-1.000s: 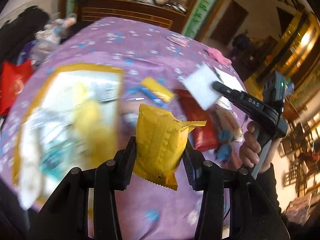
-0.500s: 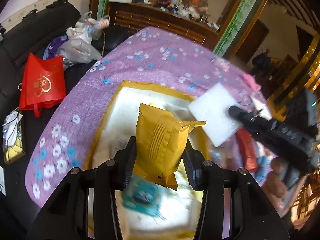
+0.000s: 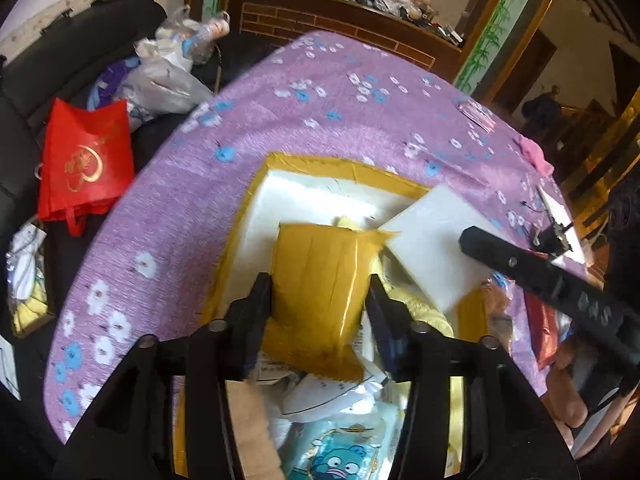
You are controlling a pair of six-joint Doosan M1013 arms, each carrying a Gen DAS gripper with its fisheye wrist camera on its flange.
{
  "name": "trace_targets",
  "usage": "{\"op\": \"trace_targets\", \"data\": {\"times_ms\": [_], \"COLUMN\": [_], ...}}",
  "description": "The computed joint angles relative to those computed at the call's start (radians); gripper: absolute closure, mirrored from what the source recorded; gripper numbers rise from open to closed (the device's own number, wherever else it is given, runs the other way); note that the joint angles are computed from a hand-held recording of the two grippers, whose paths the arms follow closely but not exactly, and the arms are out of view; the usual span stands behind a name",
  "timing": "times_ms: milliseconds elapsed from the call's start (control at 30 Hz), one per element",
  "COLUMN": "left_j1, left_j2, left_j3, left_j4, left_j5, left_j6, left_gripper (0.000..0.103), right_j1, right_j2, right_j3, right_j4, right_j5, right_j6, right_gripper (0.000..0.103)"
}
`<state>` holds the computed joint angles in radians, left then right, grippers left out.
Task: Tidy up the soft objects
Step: 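Drop the yellow sponge pack and white foam block into the foam box, then grasp the red wrapped packet with left while right grasps the blue knitted cloth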
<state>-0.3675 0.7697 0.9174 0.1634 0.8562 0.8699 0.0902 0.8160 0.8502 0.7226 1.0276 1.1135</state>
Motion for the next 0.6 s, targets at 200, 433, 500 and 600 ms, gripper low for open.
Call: {"op": "trace_targets", "data": {"times_ms": [200, 433, 500, 600], "left_j1": [-0.043, -0.161, -0.184, -0.215], "left_j2": [-0.064, -0.109, -0.101, -0.078], "left_j3": [0.086, 0.146, 0.139, 0.109], "left_j4": [0.157, 0.444, 0.439, 0.423], "left_j5": [-0.063, -0.010, 0.002, 0.036], "left_j6": [-0.149, -0.316, -0.305, -0.238], "left_gripper": [0.041, 0.036, 0.036, 0.036], "right_j1": [-0.027, -0.089, -0.116, -0.155], "right_j2": [-0.079, -0.237, -0.255, -0.272], "right_j3": [0.128, 0.417, 0.462, 0.511], "right_j4": [0.091, 0.225, 0.247, 0.267], "right_j5": [-0.037, -0.157, -0.139, -0.117], "right_j6": [-0.175, -0.358, -0.377, -0.391], "right_gripper": [0.047, 0.045, 0.045, 0.045]}}
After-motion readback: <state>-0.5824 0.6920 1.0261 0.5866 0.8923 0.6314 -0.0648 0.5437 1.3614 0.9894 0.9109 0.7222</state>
